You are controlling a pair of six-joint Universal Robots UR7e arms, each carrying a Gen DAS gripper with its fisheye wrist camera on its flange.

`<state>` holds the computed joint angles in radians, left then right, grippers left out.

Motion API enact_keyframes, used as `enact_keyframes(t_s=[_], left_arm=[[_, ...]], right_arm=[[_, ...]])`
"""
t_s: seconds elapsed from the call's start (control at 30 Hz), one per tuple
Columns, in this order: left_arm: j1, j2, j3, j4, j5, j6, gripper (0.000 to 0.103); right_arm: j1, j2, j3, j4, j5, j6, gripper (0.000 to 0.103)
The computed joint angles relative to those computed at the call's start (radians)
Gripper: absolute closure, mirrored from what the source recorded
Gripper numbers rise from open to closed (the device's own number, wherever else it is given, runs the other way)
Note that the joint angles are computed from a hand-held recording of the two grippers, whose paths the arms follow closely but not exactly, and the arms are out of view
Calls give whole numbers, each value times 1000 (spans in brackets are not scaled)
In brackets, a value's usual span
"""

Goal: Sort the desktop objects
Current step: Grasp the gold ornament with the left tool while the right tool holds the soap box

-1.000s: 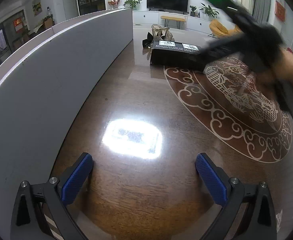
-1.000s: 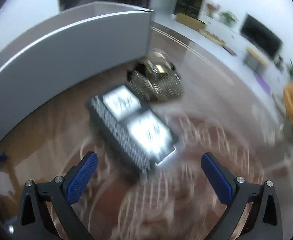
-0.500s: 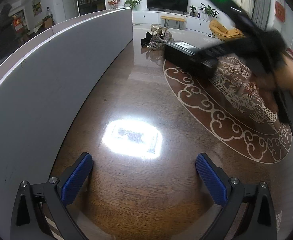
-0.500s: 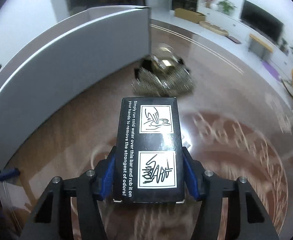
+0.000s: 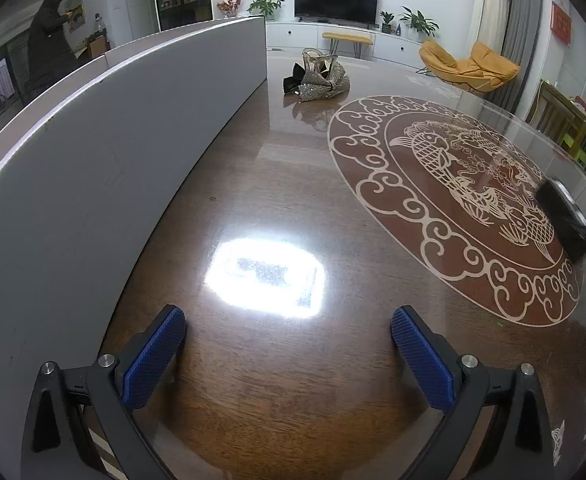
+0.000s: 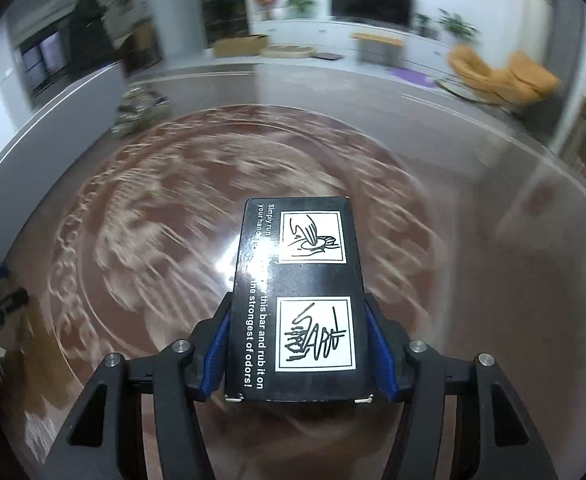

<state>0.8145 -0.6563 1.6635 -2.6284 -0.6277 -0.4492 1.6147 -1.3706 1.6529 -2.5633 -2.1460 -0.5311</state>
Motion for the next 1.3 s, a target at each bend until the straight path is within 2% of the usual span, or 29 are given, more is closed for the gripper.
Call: enact_keyframes(t_s=[0.07, 0.1, 0.13, 0.27, 0.37, 0.43, 0.5, 0.63, 0.77, 1.03, 1.3], left_arm=[[0, 0, 1, 0, 0, 0, 0], [0, 0, 1, 0, 0, 0, 0], [0, 1, -1, 0, 0, 1, 0], [1, 2, -2, 0, 0, 0, 0], [0, 2, -3, 2, 2, 0, 0], [1, 1, -4, 6, -1, 2, 0], [11, 13, -27, -4, -18, 51, 0], [56, 83, -172, -14, -83, 233, 0], [101, 170, -359, 29, -116, 340, 0], [148, 306, -652, 137, -107, 406, 0], [158, 422, -868, 187, -96, 479, 0]], right_arm=[[-16, -51, 43, -17, -8, 0, 27], [-16, -58, 57, -34, -11, 1, 14], [-24, -89, 92, -65, -4, -11, 8], [-34, -146, 161, -115, 4, -13, 7], [-53, -168, 181, -102, 26, 10, 7], [-49, -164, 191, -142, 30, 2, 6], [-45, -160, 193, -145, 18, -1, 6], [-35, -135, 186, -160, -5, 3, 6], [-42, -136, 181, -143, 15, 15, 6], [-43, -142, 187, -150, 25, 10, 6], [-44, -145, 188, -144, 33, 6, 6]])
